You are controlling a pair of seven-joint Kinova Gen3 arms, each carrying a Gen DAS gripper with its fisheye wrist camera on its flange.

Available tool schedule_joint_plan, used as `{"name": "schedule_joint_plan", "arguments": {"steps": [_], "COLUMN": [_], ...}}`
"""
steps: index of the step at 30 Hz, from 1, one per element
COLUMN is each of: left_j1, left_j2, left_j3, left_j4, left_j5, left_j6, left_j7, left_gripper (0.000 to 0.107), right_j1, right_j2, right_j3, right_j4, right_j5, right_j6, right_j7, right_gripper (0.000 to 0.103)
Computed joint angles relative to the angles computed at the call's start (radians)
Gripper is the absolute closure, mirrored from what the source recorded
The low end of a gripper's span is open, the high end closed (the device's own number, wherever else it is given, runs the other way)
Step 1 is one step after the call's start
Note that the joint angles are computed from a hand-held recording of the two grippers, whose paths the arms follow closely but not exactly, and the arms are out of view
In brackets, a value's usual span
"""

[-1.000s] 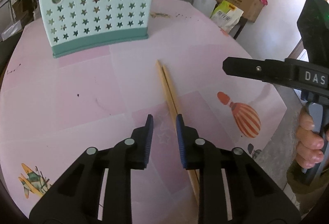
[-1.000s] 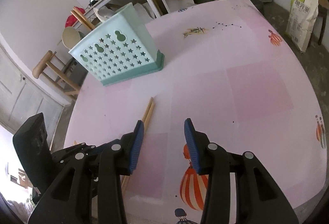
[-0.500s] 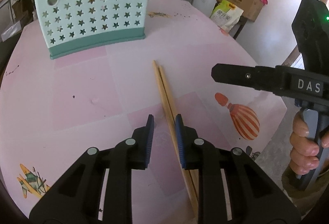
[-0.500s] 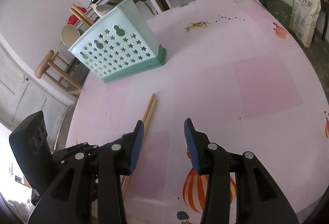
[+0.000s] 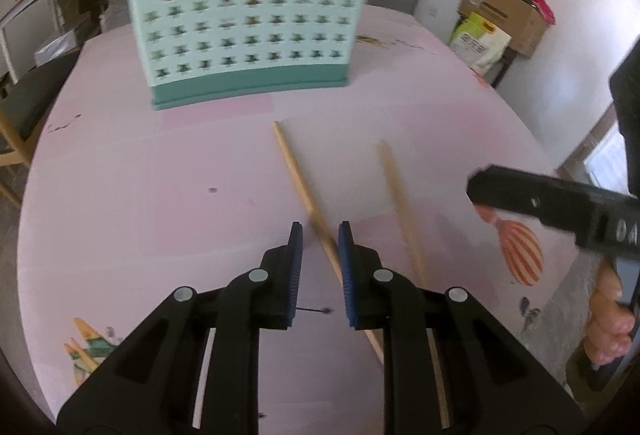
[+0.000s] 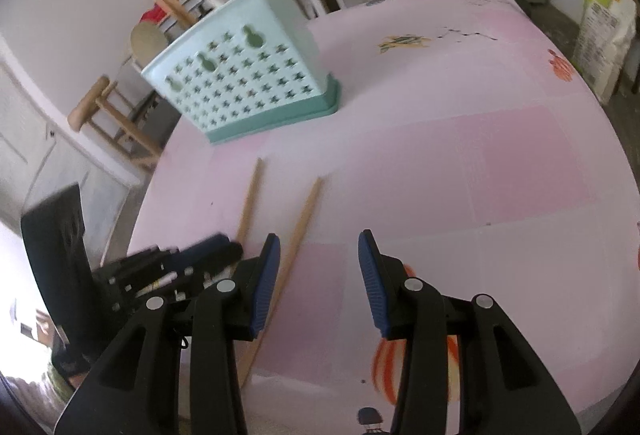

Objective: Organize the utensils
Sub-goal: 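Close the left tool on one chopstick while the right tool closes on another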

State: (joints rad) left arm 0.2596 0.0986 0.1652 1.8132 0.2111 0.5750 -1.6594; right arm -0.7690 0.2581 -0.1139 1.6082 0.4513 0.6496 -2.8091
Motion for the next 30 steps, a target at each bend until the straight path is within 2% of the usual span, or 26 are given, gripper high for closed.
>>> {"name": "schedule_joint_plan", "arguments": {"steps": [4, 13, 23, 30], "left_j1": [-0.002, -0.021, -0.006, -0.002], "left_j2": [-0.006, -0.015, -0.009, -0.012], "left_j3": [-0.019, -0.024, -0.020, -0.021], "left_j4": [0.000, 0.000, -0.004, -0.008], "left_j5": [-0.048, -0.070, -0.115, -0.140], "left_j6": [0.006, 0.018, 0.009, 0.025], "left_j7": [0.058, 0.080, 0.111, 0.127], "left_gripper": [0.094, 0.096, 0.097, 0.099], "right_j1": [-0.025, -0.082, -0.112, -0.105], "right_j2": [0.045, 0.140, 0.160, 0.145], "right_j3": [-0.010, 0.002, 0.025, 0.038], "right_j4": [-0.070, -0.213, -0.241, -0.213], "right_j5": [0.009, -0.018, 0.011, 0.025], "right_j6": [0.074, 0.261, 0.311, 0.313], "right_j7": [0.052, 0.147, 0.141, 0.102], "right_gripper": [0.063, 0.065, 0.087, 0.096]}}
